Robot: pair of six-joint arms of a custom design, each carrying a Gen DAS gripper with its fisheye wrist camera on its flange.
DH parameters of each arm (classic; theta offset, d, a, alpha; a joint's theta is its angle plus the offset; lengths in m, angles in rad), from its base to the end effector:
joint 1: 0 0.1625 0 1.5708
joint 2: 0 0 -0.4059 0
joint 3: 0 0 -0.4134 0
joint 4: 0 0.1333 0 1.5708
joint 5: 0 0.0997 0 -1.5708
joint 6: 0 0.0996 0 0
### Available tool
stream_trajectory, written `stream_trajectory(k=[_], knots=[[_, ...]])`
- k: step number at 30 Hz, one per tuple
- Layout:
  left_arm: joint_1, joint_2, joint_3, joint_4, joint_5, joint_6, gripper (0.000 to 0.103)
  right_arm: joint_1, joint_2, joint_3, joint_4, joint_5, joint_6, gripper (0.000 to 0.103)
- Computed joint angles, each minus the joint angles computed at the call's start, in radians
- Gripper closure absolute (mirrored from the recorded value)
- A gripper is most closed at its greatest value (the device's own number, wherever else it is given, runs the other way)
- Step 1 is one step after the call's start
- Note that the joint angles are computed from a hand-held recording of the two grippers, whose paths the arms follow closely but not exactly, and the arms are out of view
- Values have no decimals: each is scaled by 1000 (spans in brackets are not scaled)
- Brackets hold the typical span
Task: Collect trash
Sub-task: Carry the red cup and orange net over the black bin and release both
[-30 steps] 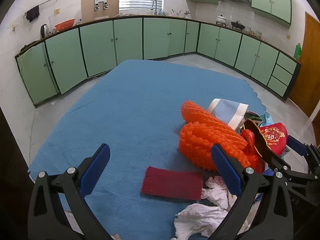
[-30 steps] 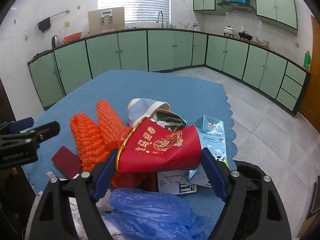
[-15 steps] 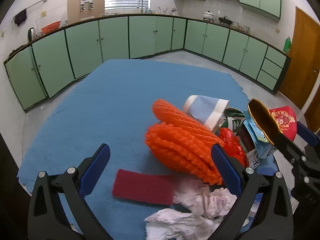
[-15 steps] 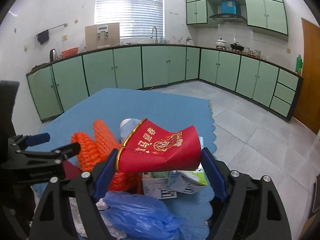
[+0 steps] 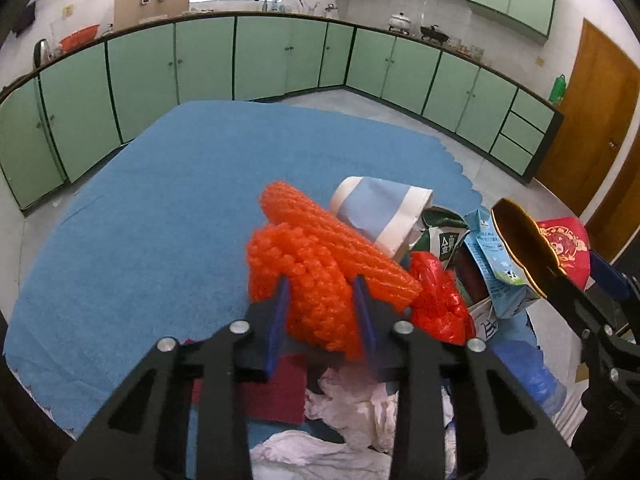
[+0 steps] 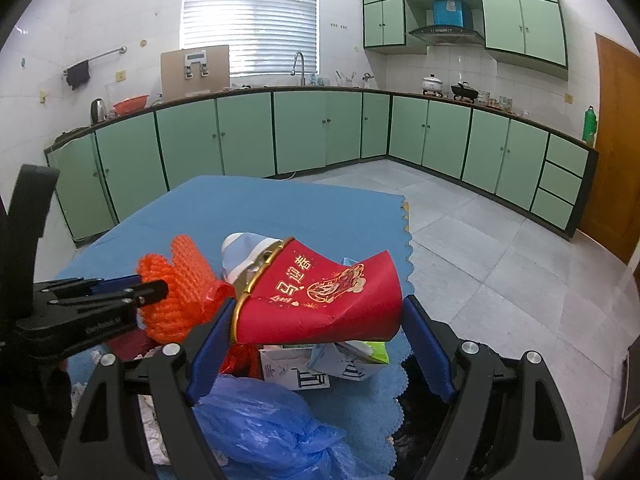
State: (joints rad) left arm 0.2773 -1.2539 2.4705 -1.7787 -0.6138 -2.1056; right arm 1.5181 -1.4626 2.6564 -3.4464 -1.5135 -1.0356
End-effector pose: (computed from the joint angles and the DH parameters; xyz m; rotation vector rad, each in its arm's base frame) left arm -0.2052 -0.2817 0.0455 -0.2627 2.0537 -1.1650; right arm 0.1211 -0.3429 0.1673 1.3015 -2.3733 0.8617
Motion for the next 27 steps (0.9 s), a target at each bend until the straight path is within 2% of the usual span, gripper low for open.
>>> stream_trajectory(k=[4,9,17,23,27], knots=[[-27,-23,-7,95,-14,-90,90,-13,-20,6,9,22,-7,22],[-76,-25,-44,263,-30,-212,91,-25,-51,18,14,51,0,22],[-144,-9,-131,494,-2,-340,92,-32,-141,26,60,111,14,22],[-136,31,-174,458,94,-272,92,-72,-207,4,88,129,39,22],[-92,67,-173,260,187,-104,93,-128,-226,-22,63,118,36,22]])
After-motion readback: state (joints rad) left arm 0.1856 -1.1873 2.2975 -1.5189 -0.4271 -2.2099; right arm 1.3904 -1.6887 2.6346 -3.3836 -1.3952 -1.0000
